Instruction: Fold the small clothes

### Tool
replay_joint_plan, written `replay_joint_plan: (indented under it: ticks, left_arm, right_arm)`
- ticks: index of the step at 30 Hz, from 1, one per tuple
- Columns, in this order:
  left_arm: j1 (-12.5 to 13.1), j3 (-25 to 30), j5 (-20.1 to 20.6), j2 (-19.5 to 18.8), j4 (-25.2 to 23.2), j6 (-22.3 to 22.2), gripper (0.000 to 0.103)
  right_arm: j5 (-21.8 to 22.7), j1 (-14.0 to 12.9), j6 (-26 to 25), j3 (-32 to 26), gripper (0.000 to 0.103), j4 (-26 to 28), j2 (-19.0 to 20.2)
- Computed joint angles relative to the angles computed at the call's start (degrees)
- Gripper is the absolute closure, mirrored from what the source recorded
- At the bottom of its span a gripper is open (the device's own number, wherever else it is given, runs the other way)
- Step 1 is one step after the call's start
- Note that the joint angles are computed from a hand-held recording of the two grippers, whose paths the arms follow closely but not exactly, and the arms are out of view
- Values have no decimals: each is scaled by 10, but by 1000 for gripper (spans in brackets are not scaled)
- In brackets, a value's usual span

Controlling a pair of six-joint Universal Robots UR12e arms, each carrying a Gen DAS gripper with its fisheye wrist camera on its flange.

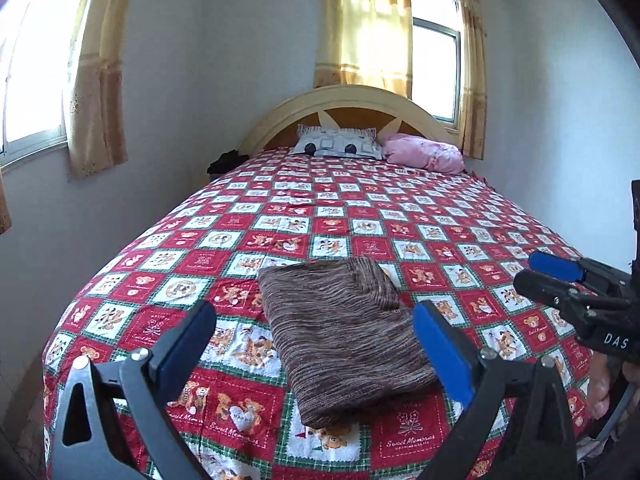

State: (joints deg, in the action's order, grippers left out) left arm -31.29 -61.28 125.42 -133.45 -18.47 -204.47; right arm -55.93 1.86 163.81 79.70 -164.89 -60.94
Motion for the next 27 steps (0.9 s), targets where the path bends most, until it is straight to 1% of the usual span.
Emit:
replay_joint_plan:
  ticks: [5, 9, 18, 23, 27]
  left_arm:
    - [-3, 0, 6, 0, 4, -6, 2]
    - [-4, -1, 6, -1, 7, -3, 2]
    - [-7, 7, 8, -4, -2, -3, 2]
    - [-7, 7, 10, -4, -2, -3, 2]
    - [-8, 9, 9, -5, 0, 0, 0]
  right_arm:
    - [4, -2, 9, 3, 46, -9, -1]
    - [5, -3, 9, 4, 46, -3, -2]
    - [9, -4, 7, 8, 45, -1, -5]
    - [8, -6, 15, 10, 45, -11, -6]
    - [4, -9, 31, 16, 45, -34, -7]
